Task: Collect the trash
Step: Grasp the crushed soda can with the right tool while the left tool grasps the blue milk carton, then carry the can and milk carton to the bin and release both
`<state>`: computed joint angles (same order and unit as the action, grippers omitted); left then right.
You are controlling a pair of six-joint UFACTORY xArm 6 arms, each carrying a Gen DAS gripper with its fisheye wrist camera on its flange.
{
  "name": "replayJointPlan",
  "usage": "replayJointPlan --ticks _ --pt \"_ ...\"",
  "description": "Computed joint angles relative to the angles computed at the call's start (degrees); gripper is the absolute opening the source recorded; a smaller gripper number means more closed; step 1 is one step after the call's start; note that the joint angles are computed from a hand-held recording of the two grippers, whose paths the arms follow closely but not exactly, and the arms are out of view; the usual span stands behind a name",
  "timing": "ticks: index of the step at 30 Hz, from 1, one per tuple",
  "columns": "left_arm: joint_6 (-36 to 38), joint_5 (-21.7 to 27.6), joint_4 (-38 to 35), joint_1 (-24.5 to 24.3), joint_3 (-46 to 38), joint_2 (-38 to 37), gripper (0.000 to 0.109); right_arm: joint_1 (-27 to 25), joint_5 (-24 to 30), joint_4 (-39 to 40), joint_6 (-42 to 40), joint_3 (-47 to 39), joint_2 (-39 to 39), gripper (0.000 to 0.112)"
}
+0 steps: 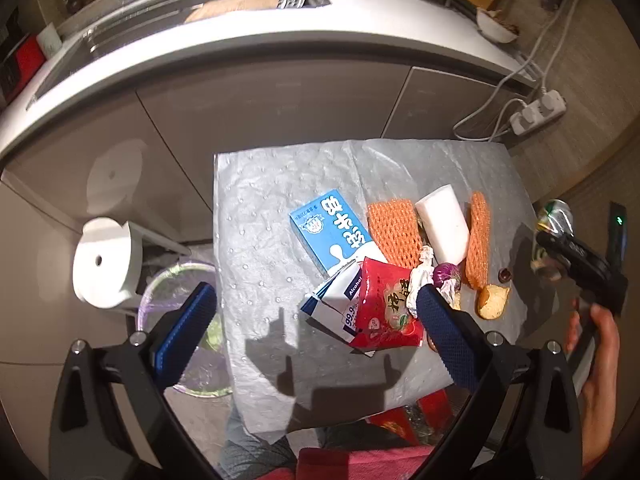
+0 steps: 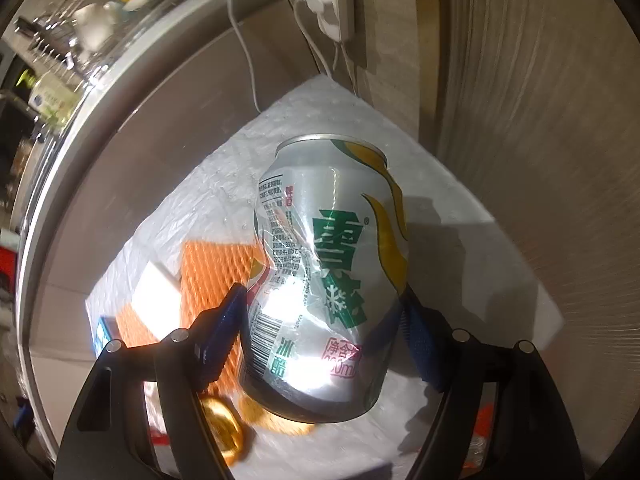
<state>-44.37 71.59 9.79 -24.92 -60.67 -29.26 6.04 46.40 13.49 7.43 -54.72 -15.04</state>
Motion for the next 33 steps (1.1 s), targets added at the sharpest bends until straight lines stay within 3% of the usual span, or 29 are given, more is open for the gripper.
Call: replayJointPlan --ticks 7,15,19,22,24,26,28,30,33 --pt "-4.7 -3.4 -5.9 6.9 -3.4 12.4 0.096 -1.2 2.1 -1.1 -4.4 6.2 -10.4 0.075" --pt "-6.1 3.0 -5.1 7.3 -11.8 25.7 0.096 -1.9 3.6 -0.6 -4.8 8.3 -13.9 0.075" --pt "-7.2 4.0 -9.2 8.5 -11.0 26.6 0.096 -2.4 3.5 0.5 -4.7 9.2 -14.4 0.075" --pt "-6.6 0.5 -14.2 10.7 -8.3 24.8 0.086 -2.6 3.5 1.0 -4.8 9.5 -14.8 0.075" --pt "-4.0 -2.5 -18.0 12.0 -6.7 24.1 0.069 -2.5 3.3 1.4 -5.1 9.7 -14.8 0.075" --pt "-2.6 -1.6 -19.5 12.3 -8.4 25.3 0.067 -2.2 3.2 1.7 -5.3 10.0 -15.0 0.075" --pt "-1.6 -1.5 -20.2 12.2 -9.2 25.9 0.069 -1.9 3.0 2.0 -5.4 10.0 -15.0 0.074" --pt "-2.5 -1.1 -19.0 11.5 -10.4 26.3 0.089 -1.6 2.9 2.6 -5.7 10.1 -15.0 0.072" --pt "-5.5 0.7 -13.9 10.0 -12.2 27.1 0.095 -1.2 2.5 2.9 -6.1 10.5 -15.3 0.072"
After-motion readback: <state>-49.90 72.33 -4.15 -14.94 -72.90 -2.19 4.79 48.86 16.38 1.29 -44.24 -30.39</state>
